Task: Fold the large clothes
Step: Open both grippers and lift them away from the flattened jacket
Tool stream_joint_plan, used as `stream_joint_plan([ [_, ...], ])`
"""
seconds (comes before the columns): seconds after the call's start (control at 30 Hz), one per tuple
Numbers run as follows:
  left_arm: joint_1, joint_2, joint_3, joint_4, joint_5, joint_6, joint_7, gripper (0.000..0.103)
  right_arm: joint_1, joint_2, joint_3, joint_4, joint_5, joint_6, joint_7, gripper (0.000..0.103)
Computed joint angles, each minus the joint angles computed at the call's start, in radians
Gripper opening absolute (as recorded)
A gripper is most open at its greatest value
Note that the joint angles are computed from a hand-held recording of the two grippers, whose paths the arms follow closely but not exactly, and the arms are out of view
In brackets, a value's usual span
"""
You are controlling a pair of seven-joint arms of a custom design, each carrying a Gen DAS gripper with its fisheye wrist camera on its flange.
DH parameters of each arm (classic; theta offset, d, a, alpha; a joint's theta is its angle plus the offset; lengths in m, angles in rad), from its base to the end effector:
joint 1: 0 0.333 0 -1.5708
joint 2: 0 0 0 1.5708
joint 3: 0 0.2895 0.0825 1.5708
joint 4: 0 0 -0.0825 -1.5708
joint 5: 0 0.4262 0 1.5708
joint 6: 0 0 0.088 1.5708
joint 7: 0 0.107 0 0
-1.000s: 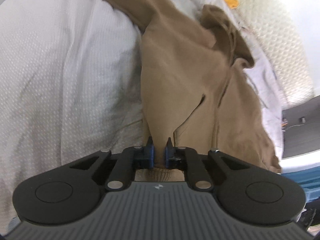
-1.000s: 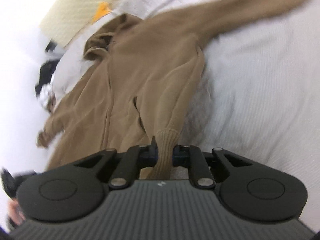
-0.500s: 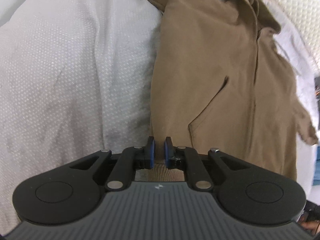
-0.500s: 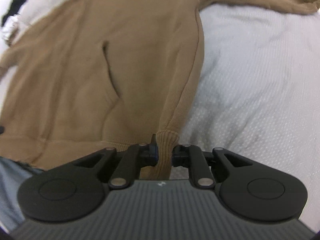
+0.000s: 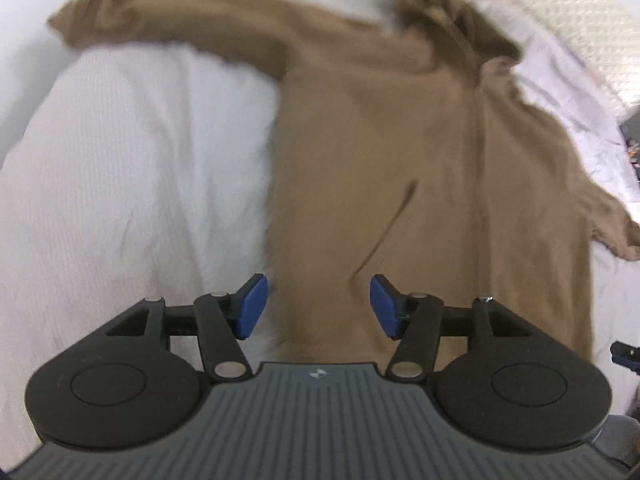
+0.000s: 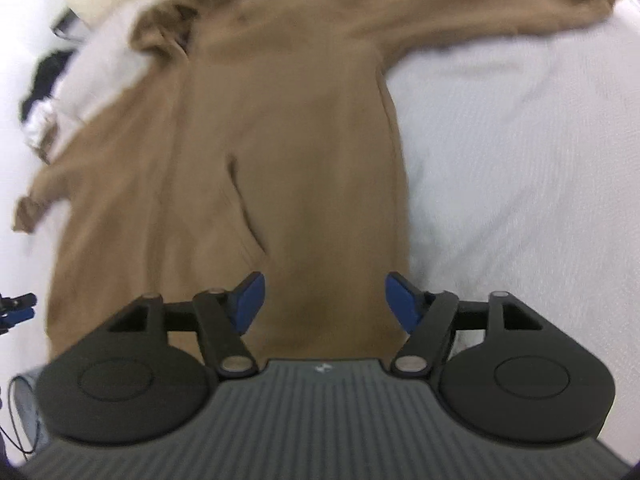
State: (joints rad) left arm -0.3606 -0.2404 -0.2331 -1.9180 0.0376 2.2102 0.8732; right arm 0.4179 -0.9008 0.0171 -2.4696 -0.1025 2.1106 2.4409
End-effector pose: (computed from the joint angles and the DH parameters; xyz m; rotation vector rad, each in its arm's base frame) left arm 0.4712 -0.3310 0.6190 -2.1206 1.9550 -0.7501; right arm 0.3469 0.1574 0.6148 -1.4316 2.1821 -0.2484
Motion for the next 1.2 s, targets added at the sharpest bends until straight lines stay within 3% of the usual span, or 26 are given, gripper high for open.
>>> stream_joint_plan([
  [0.27,-0.033,0.135,-0.071,0.229,0.109,0.114,-0.070,0.063,-0.041,0.061,0.078,0.060,-0.149,0.217,0.035,0.068],
  [0.4,-0.072,0.252,-0.116,0.379,0.295,0.138,-0.152,0.063,-0.103,0.073,0.137,0.066,-0.278,0.333,0.101,0.068],
  [0.57,-0.151,0.374,-0.118,0.494,0.475,0.185,-0.215,0.063,-0.183,0.054,0.194,0.032,-0.427,0.428,0.207,0.069],
  [0.73,-0.210,0.426,-0.097,0.481,0.618,0.261,-0.266,0.063,-0.200,0.017,0.208,-0.046,-0.511,0.461,0.280,0.069],
  [0.9,-0.197,0.407,-0.090,0.367,0.601,0.389,-0.267,0.063,-0.215,-0.016,0.249,-0.114,-0.605,0.492,0.334,0.069],
  [1.07,-0.206,0.395,-0.074,0.299,0.716,0.443,-0.376,0.063,-0.198,-0.021,0.251,-0.146,-0.628,0.480,0.370,0.069],
  [1.2,-0.213,0.398,-0.070,0.276,0.796,0.419,-0.400,0.063,-0.202,0.011,0.252,-0.136,-0.645,0.479,0.391,0.070],
])
